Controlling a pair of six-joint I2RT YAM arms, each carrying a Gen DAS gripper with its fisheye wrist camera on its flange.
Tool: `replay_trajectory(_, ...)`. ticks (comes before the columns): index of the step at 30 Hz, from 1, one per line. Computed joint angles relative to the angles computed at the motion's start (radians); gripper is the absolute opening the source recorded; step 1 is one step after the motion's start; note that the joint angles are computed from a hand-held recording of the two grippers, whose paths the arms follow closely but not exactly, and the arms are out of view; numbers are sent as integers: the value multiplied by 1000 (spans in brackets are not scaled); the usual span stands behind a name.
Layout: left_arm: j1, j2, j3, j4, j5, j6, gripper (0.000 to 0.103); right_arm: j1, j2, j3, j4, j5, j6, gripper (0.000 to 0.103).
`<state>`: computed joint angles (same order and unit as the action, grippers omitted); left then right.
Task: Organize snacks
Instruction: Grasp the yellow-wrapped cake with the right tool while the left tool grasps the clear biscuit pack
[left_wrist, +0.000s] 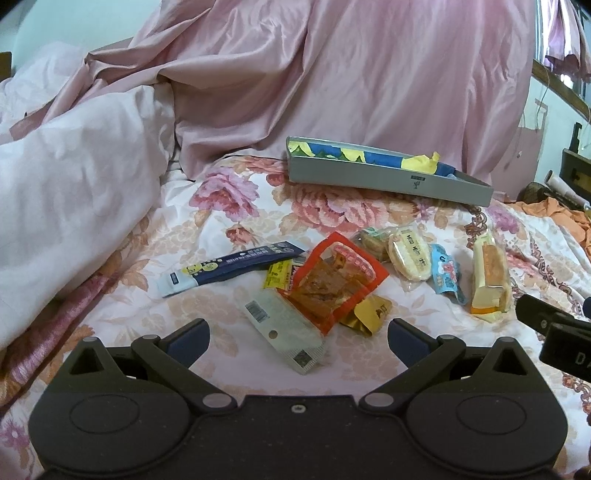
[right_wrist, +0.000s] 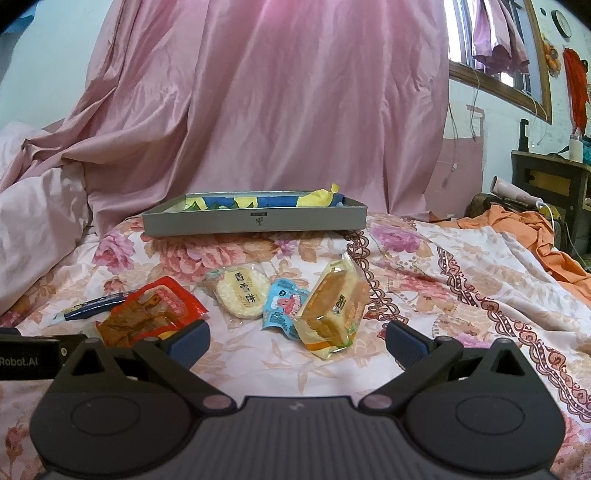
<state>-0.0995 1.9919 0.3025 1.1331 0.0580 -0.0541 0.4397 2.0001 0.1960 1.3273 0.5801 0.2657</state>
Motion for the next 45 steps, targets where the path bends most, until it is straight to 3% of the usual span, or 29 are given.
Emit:
replay_trajectory(7, 17, -6, 66, -80, -3, 55, 102, -58, -54, 35, -130, -94, -8, 103)
replay_trajectory(11, 28, -3, 98, -118, 29, 52, 102, -134, -93, 55, -200, -207, -8, 103)
replay_trajectory(16, 4, 25, 151, -136, 65, 108, 102, -243, -85, 84, -190, -344, -113, 103)
replay_trajectory(19, -16, 41, 201, -166, 90, 134, 102, -302, -58, 126, -196, -368, -195, 103)
replay_trajectory(23, -42, 65, 301, -239, 118, 136, 102, -377, 3, 194, -200, -406, -214, 103)
replay_trajectory(27, -71, 107, 450, -361, 150, 101, 102, -409, 62, 249, -191, -437, -191, 103)
replay_trajectory(33, -110, 216, 744, -624, 228, 66, 102, -391, 142, 313, -158, -434, -248, 103)
replay_trajectory(39, -132, 354, 1039, -918, 246, -2, 101, -391, 188, 387, -207, -409, -252, 103)
replay_trajectory(45, -149, 441, 1176, -1012, 256, -51, 95, -411, 221, 465, -296, -454, -235, 103)
